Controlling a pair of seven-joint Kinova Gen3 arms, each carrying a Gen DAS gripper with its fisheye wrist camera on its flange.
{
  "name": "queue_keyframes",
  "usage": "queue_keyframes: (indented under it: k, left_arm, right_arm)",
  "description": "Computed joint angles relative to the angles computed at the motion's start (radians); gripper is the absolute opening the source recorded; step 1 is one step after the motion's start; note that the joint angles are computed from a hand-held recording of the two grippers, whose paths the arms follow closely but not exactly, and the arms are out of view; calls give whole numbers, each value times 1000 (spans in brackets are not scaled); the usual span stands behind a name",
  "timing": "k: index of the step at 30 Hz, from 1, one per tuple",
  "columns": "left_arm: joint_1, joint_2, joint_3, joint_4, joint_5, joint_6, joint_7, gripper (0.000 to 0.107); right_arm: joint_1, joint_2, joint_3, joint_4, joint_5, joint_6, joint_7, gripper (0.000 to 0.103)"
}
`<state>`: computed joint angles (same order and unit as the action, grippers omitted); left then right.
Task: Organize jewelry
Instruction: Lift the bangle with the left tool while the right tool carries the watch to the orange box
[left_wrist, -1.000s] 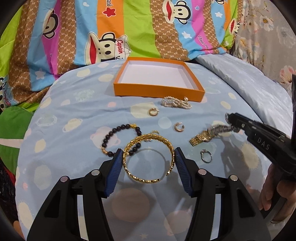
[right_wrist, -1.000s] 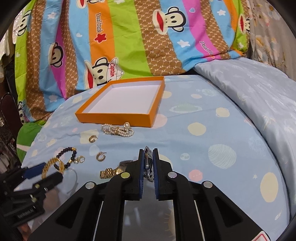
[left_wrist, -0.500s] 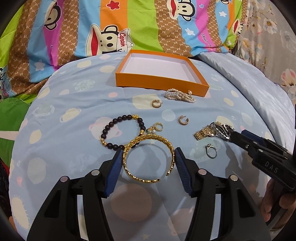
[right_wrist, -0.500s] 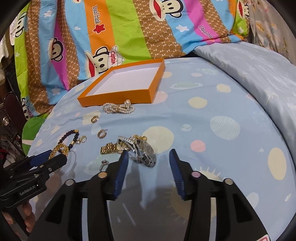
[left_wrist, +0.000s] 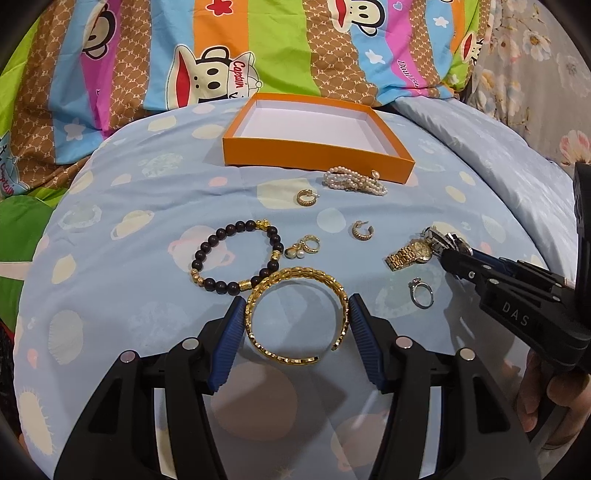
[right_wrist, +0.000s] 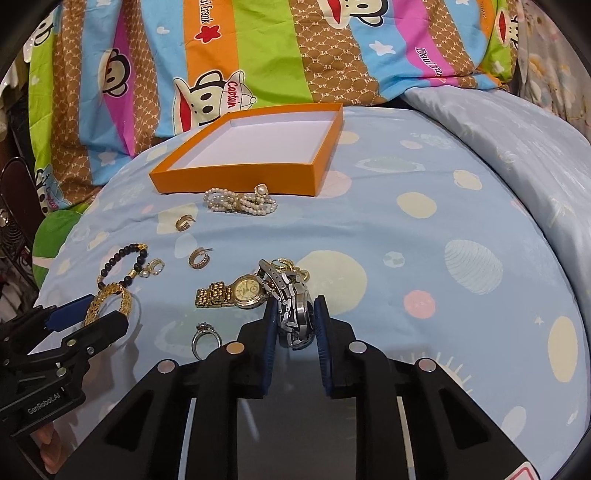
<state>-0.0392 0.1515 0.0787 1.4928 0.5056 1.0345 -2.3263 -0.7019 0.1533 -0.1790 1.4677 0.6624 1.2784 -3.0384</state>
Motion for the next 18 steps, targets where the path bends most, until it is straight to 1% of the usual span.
queue_keyframes:
  k: [4,7,11,14,18]
  left_arm:
    - [-5,-3,0,-5,16,10,-16,55]
    - [-10,0,0,-26,29,21,-24,55]
    - [-12,22,6,-80,40,41,-29,55]
    - [-5,46,18,-135,41,28,-38,55]
    - [15,106,40,-244,31,4,-25,55]
  right_arm:
    - [-18,-5,-5,-5,31,26,-23,18]
    - [-23,-7,-8,-24,53,43,-15,18]
    - [-19,1,-1,-81,87,71,55,18]
    - [0,12,17,-130,106,70,125,18]
    - [55,37,54,-192,101,14,230,18]
